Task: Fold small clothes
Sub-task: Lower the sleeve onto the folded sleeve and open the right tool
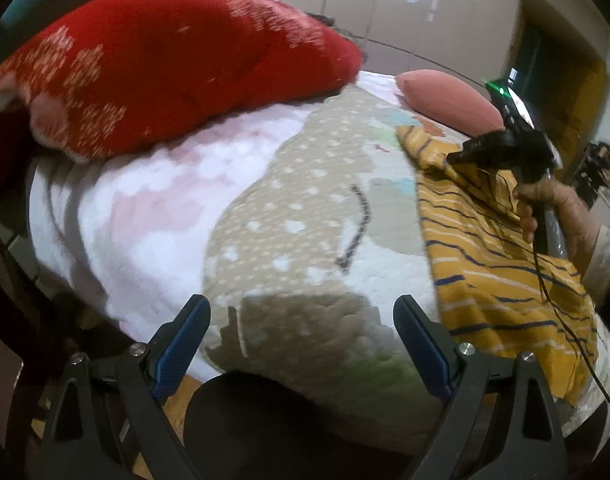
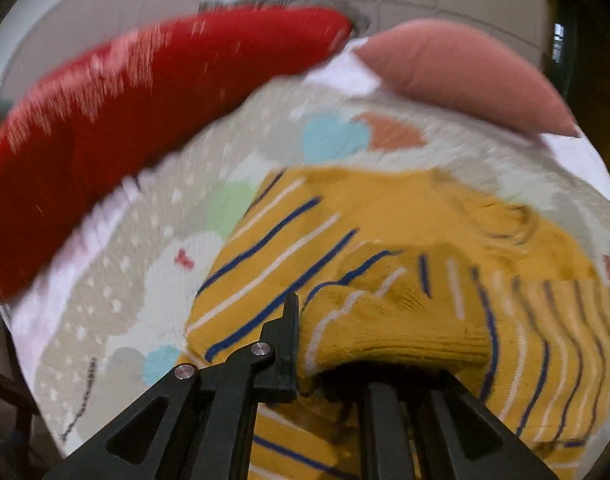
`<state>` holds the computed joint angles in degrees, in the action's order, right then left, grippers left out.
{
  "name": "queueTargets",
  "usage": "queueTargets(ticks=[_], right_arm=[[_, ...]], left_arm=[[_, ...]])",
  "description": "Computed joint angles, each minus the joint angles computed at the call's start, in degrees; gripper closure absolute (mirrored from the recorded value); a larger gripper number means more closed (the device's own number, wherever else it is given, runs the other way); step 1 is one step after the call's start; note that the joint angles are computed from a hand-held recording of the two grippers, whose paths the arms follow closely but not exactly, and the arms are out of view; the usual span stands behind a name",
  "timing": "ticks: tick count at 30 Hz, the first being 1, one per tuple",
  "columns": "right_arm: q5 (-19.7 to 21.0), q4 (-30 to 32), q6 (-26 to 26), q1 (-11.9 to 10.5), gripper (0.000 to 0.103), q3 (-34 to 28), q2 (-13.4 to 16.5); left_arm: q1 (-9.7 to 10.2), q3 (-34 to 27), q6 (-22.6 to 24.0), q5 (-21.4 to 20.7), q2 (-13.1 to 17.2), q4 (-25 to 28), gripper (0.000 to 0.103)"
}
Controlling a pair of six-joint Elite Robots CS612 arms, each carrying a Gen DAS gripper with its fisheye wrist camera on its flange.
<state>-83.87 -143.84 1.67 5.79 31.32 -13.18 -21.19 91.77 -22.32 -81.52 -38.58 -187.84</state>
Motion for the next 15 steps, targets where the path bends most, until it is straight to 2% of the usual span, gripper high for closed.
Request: queueTargets(ticks=[1, 2, 3, 4, 6, 7, 9, 11, 15], right_arm=[[0.0, 0.5, -0.5, 0.2, 0.074, -0.9, 0.5], [0.1, 0.2, -0.9, 0.4, 0.061, -1.2, 0.8], [-0.1, 0.3, -1.0, 0.7, 0.052, -2.2, 1.4], [-0.3, 0.2, -1.4, 0.9, 0.048, -2.7, 1.6], [-0.2, 0.0, -2.9, 1.4, 0.030, -3.1, 1.7], [-0.8, -0.3, -4.4, 1.8, 0.027, -3.2, 1.7], [-4.6, -0.8, -9.4, 3.0, 0.022, -3.9, 2.1], [-9.9, -0.6, -17.6, 4.8, 0.021, -5.3, 3.0], [-16.0, 0.0, -30.7, 7.4, 0.021, -6.9, 4.7]], left_arm=[[0.32, 0.0, -0.8, -0.4, 0.1, 0.1, 0.011], [0.48, 0.0, -1.4, -0.6, 0.2, 0.2, 0.011], [0.61, 0.0, -1.8, -0.8, 0.3, 0.4, 0.011], [0.77, 0.0, -2.3, -1.0, 0.4, 0.6, 0.011], [0.80, -0.1, -2.8, -1.4, 0.5, 0.7, 0.011], [0.77, 0.0, -2.9, -1.6, 0.5, 0.6, 0.011], [0.61, 0.1, -2.6, -1.5, 0.5, 0.4, 0.011], [0.36, 0.3, -2.0, -1.5, 0.4, 0.0, 0.011], [0.11, 1.0, -1.0, -1.9, -0.1, -1.2, 0.011]])
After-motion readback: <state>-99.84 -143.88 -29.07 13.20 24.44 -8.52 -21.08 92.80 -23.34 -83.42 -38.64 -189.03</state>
